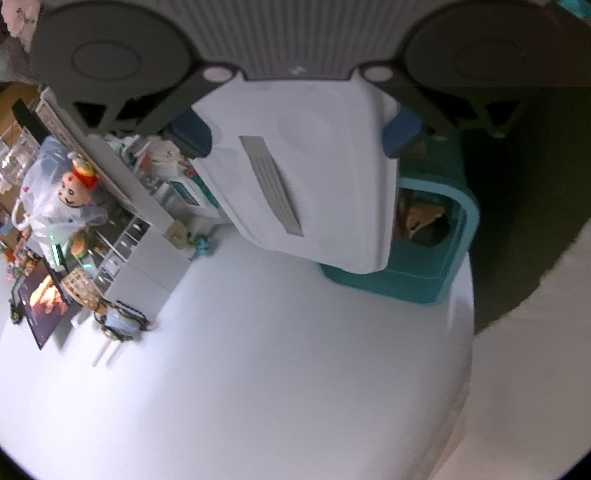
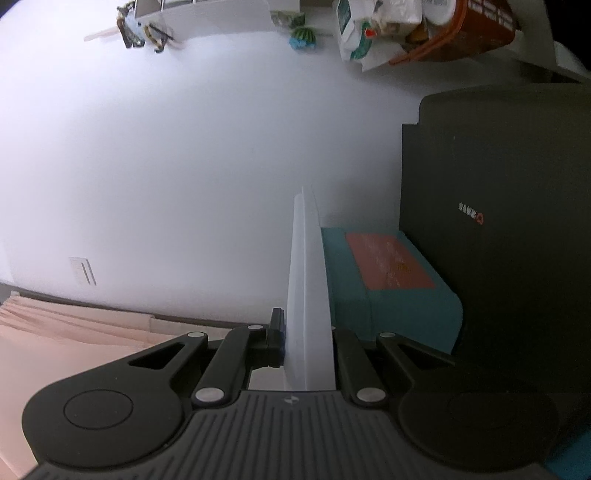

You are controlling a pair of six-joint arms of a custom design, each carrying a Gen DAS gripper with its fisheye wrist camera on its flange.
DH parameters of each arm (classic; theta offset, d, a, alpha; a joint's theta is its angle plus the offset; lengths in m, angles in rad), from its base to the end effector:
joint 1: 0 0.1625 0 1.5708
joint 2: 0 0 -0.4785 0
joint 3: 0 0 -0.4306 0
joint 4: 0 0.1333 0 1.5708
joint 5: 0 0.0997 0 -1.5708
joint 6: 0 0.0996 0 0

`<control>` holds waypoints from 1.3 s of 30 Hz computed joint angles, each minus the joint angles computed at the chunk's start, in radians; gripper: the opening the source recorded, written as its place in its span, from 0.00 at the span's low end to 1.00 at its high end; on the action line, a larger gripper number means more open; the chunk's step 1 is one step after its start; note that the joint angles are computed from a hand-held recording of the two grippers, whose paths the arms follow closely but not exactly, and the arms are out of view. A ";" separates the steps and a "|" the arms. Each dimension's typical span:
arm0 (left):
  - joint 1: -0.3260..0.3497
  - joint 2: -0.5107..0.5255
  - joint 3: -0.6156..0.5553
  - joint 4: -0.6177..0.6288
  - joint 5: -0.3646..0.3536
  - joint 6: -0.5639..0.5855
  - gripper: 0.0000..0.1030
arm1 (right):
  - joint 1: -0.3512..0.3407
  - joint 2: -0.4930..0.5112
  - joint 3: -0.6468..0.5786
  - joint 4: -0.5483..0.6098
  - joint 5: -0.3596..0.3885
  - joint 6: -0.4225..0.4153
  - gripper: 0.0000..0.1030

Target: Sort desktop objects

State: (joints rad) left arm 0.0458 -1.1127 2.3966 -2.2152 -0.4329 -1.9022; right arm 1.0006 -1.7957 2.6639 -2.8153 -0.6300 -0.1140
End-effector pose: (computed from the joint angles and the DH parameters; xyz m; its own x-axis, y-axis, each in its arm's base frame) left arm -0.3779 -0.2413 0.0856 -0.9278 -0.1792 -0.3273 0.2328 0.4078 -0.8829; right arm 0.0257 -0.3560 0.2824 -0.7091 -0.0214 -0.7048 0.4241 0.7856 -0.4506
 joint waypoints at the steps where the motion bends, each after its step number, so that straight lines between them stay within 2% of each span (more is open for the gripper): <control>1: 0.002 0.000 -0.006 0.027 -0.001 -0.011 0.98 | 0.004 0.006 0.000 -0.005 -0.004 0.006 0.07; 10: 0.011 0.001 -0.038 0.208 0.007 -0.123 0.98 | 0.067 0.085 -0.001 -0.133 -0.045 0.060 0.07; 14: 0.013 0.000 -0.060 0.326 0.007 -0.199 0.99 | 0.109 0.093 -0.003 -0.157 -0.084 0.047 0.07; 23: 0.016 -0.004 -0.077 0.443 -0.006 -0.280 0.99 | 0.148 0.119 -0.005 -0.178 -0.129 0.034 0.07; 39: 0.012 -0.019 -0.093 0.593 -0.033 -0.417 0.99 | 0.184 0.186 0.004 -0.241 -0.163 0.084 0.09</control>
State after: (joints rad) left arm 0.0582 -1.1321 2.3040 -1.6226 -0.4655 -2.3194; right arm 1.1843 -1.6094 2.6682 -3.0563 -0.7929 -0.0301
